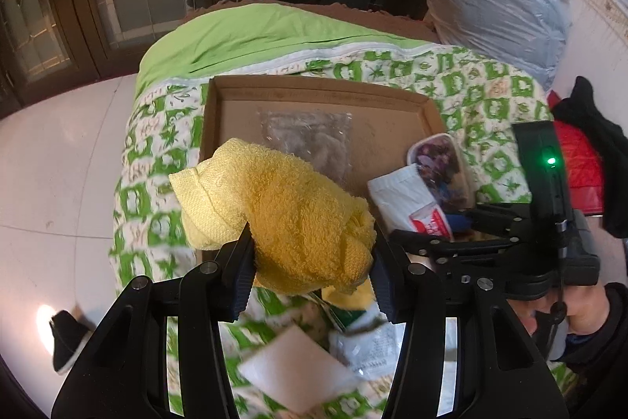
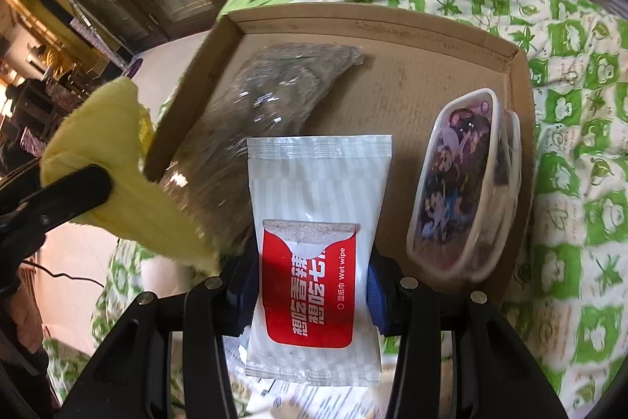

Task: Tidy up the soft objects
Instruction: 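Lower the towel and wet-wipes pack into the tray and open both grippers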

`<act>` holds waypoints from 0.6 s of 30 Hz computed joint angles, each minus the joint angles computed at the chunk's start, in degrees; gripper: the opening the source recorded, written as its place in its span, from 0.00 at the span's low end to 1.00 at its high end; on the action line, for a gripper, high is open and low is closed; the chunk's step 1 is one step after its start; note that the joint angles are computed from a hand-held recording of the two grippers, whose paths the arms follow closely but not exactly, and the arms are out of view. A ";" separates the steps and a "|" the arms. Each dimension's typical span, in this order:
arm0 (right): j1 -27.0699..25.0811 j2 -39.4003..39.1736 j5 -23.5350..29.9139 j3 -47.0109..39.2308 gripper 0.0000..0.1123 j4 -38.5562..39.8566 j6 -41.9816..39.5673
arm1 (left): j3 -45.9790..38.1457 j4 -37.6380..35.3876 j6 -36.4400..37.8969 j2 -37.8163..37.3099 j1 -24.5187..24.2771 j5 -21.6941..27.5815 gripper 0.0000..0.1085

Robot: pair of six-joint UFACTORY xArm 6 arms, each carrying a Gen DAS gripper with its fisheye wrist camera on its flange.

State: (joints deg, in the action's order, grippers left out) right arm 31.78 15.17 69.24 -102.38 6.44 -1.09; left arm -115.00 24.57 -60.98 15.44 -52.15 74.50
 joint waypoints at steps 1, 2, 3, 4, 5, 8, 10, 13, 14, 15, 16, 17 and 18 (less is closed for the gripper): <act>-0.37 0.79 0.24 -0.87 0.41 0.21 0.50 | -0.17 -0.35 0.53 0.28 0.59 0.29 0.46; -0.77 1.30 0.53 -1.61 0.41 0.55 0.68 | -0.25 -0.66 1.01 0.53 1.22 0.68 0.46; -1.15 1.82 0.76 -2.42 0.41 0.89 1.01 | -0.21 -0.89 1.43 0.62 1.73 1.09 0.46; -1.32 2.03 0.76 -2.74 0.41 0.98 1.15 | -0.19 -1.05 1.84 0.72 2.20 1.69 0.46; -1.39 2.21 0.62 -2.94 0.41 1.01 1.28 | -0.24 -1.40 2.39 0.85 2.73 2.45 0.46; -1.32 2.98 0.13 -3.71 0.41 0.91 1.61 | -0.45 -2.75 4.57 1.29 4.10 4.68 0.46; -1.22 3.83 -0.06 -4.55 0.41 1.00 1.75 | -0.94 -3.08 5.59 1.92 4.62 5.50 0.46; -0.99 4.38 -1.22 -4.82 0.41 0.84 2.07 | -1.26 -4.03 5.97 2.87 5.26 4.24 0.46; -1.04 3.93 -1.53 -4.25 0.41 0.96 1.96 | -1.57 -4.34 6.01 3.44 5.33 3.42 0.46; -0.99 3.82 -2.01 -3.97 0.41 1.02 1.93 | -2.09 -4.66 6.13 4.11 5.36 2.88 0.47; -0.89 3.71 -2.48 -3.66 0.41 0.82 1.95 | -3.06 -4.83 6.29 5.08 5.29 2.88 0.47; -0.74 3.44 -3.20 -3.10 0.41 0.21 2.05 | -4.64 -4.89 6.54 6.47 5.19 3.46 0.48; -0.63 2.61 -3.81 -1.89 0.41 -0.16 2.17 | -5.85 -5.07 6.76 7.52 5.17 4.05 0.48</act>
